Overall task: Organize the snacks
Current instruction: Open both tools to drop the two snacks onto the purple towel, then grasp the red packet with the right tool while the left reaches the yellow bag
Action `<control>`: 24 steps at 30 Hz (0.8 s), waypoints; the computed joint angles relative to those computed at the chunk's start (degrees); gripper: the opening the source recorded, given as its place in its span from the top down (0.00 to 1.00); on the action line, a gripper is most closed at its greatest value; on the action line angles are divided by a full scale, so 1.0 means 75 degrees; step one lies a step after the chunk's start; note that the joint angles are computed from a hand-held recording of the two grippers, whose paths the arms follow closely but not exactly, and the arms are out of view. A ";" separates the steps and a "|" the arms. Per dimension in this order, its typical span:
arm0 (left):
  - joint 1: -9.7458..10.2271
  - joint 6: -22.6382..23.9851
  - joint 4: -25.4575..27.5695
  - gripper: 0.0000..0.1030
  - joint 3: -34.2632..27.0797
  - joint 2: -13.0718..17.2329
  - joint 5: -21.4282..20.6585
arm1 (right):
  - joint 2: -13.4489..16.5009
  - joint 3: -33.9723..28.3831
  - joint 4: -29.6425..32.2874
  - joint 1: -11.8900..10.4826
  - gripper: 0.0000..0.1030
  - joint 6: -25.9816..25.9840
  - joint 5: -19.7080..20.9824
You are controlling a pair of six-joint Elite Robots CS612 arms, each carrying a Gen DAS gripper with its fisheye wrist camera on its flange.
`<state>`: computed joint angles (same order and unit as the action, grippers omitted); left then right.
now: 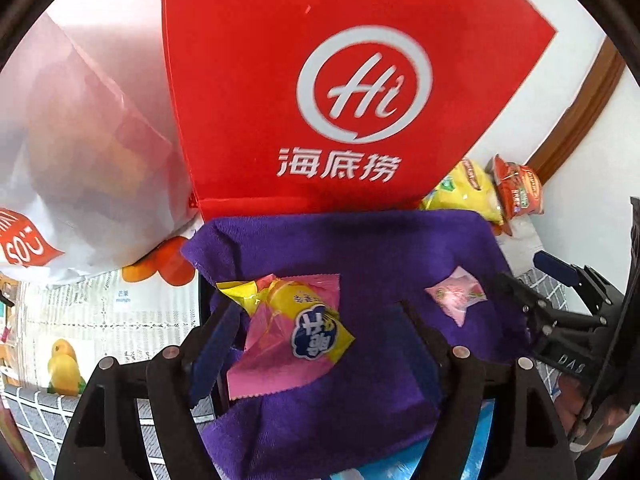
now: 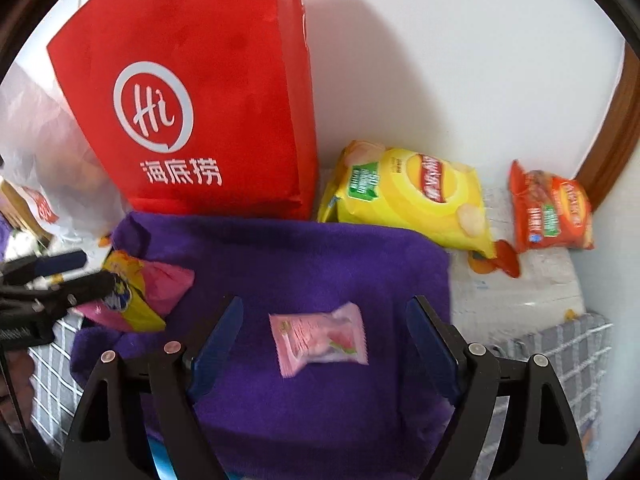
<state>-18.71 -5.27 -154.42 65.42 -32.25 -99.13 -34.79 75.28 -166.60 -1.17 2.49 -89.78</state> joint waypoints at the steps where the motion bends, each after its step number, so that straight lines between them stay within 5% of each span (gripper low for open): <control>1: 0.0002 0.0051 -0.0095 0.25 0.0088 -0.0064 -0.0040 | -0.0066 0.0104 -0.0088 0.0031 0.19 -0.0019 -0.0214; 5: 0.0017 0.0239 -0.0458 0.25 0.0450 -0.0314 -0.0130 | -0.0339 0.0537 -0.0386 0.0114 0.19 -0.0021 -0.0757; 11: -0.0011 0.0293 -0.1014 0.25 0.0906 -0.0650 -0.0240 | -0.0791 0.1451 -0.1523 0.0093 0.19 0.0000 -0.0696; 24: -0.0045 -0.0079 -0.1997 0.25 0.2435 -0.1507 -0.0237 | -0.1465 0.2743 -0.2397 -0.0092 0.19 0.0490 0.0254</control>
<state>-19.05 -5.86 -169.39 83.68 -43.55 -100.91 -45.78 95.85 -184.58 -1.86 6.17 -87.88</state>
